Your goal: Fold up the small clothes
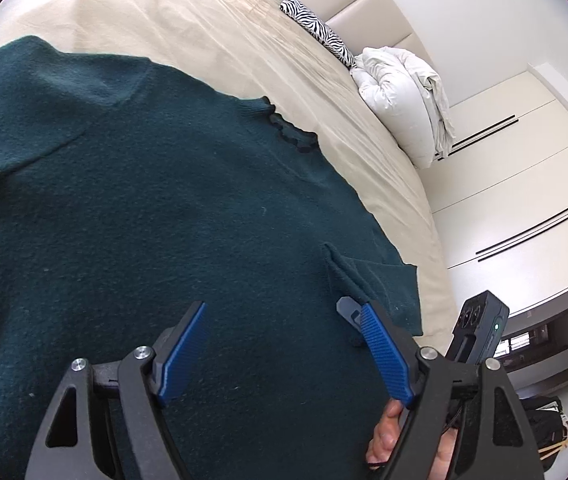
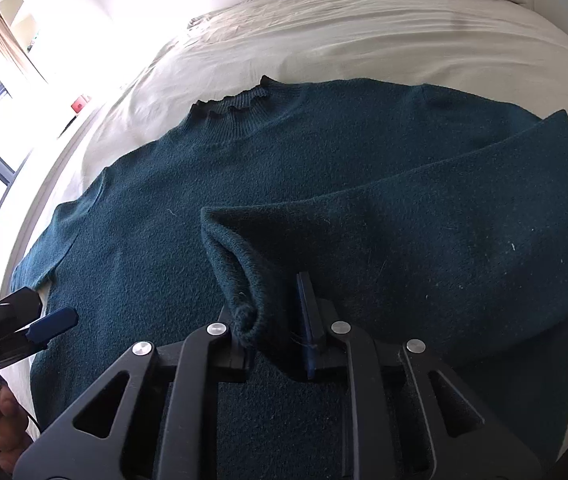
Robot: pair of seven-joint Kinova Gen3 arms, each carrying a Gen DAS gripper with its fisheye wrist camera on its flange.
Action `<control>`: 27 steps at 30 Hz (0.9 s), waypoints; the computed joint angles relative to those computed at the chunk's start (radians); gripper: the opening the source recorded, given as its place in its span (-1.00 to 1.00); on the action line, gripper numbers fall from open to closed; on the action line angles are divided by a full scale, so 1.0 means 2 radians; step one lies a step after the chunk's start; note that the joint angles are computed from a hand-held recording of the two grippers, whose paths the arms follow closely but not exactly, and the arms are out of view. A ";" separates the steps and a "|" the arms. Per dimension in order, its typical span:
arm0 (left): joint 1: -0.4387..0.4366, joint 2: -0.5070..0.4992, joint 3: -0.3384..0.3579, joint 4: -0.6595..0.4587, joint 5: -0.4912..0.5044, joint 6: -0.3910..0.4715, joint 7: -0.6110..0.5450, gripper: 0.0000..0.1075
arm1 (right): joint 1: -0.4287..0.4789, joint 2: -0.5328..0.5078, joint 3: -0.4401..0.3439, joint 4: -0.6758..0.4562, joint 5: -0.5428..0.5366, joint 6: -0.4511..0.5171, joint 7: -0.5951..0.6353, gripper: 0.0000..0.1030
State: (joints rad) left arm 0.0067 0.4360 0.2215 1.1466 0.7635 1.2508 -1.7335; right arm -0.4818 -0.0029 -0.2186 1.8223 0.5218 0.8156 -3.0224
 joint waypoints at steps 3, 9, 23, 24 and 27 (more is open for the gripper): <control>0.018 0.027 0.009 -0.026 0.004 0.008 0.023 0.55 | -0.003 -0.031 -0.009 0.029 0.001 -0.014 -0.022 0.00; 0.084 0.083 0.015 -0.122 -0.054 0.039 0.077 0.54 | -0.001 -0.065 -0.032 0.057 -0.005 -0.022 -0.060 0.05; 0.132 0.136 0.014 -0.229 -0.125 0.073 0.126 0.15 | 0.109 -0.243 -0.083 0.115 -0.066 0.006 -0.072 0.05; 0.135 0.140 0.013 -0.236 -0.128 0.077 0.130 0.03 | 0.115 -0.251 -0.083 0.118 -0.072 0.007 -0.069 0.05; 0.144 0.146 0.007 -0.247 -0.141 0.080 0.142 -0.33 | 0.133 -0.263 -0.079 0.123 -0.093 0.007 -0.055 0.05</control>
State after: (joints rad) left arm 0.2952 0.7290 0.2362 0.6526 0.4818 1.4114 -1.4489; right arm -0.2149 -0.5287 -0.3761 2.0688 0.3351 0.8289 -3.1333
